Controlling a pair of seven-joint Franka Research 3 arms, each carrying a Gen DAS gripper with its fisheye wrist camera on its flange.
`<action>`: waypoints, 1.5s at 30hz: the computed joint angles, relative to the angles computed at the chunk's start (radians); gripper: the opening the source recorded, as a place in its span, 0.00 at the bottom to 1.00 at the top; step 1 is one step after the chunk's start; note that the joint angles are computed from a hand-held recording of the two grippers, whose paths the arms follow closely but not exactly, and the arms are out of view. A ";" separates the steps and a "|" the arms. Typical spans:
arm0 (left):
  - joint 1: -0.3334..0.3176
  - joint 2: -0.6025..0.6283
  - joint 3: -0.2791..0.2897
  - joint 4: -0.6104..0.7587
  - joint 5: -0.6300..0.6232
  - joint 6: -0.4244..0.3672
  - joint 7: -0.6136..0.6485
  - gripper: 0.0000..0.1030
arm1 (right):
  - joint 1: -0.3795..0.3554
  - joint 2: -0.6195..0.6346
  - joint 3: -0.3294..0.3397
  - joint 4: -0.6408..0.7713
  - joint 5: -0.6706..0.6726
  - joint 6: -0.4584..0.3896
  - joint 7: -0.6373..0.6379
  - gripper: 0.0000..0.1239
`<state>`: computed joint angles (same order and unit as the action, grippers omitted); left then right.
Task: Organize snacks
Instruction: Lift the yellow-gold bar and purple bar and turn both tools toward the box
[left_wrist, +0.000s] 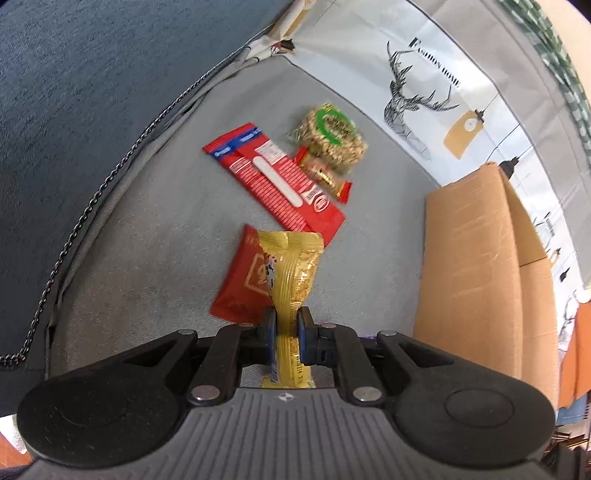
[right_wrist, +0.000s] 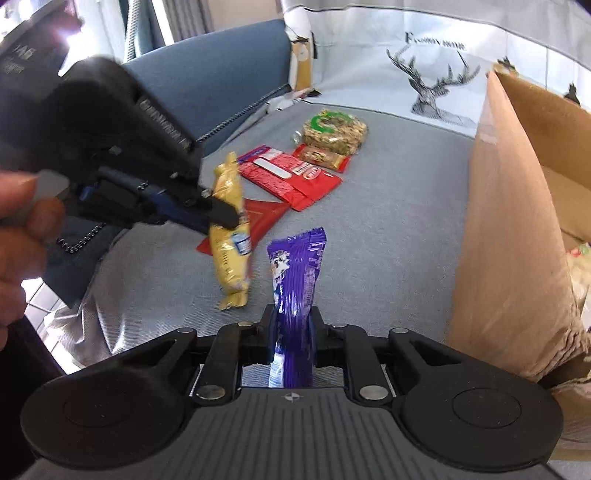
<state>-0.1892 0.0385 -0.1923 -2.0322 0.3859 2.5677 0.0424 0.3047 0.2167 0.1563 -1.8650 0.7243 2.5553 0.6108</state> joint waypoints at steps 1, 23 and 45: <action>0.000 0.000 0.000 -0.001 -0.007 -0.005 0.007 0.12 | 0.001 0.007 -0.004 0.009 -0.010 -0.010 0.020 0.16; 0.000 0.019 0.002 0.018 -0.049 -0.069 -0.002 0.26 | 0.007 0.022 0.004 0.005 -0.069 0.043 0.034 0.36; -0.007 0.045 0.004 0.048 -0.043 -0.099 0.006 0.22 | 0.012 0.019 0.009 -0.012 -0.097 0.059 -0.007 0.23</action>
<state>-0.1958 0.0831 -0.1887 -1.9844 0.3430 2.4683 0.0489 0.3163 0.2362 0.1651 -1.8770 0.6274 2.6143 0.6041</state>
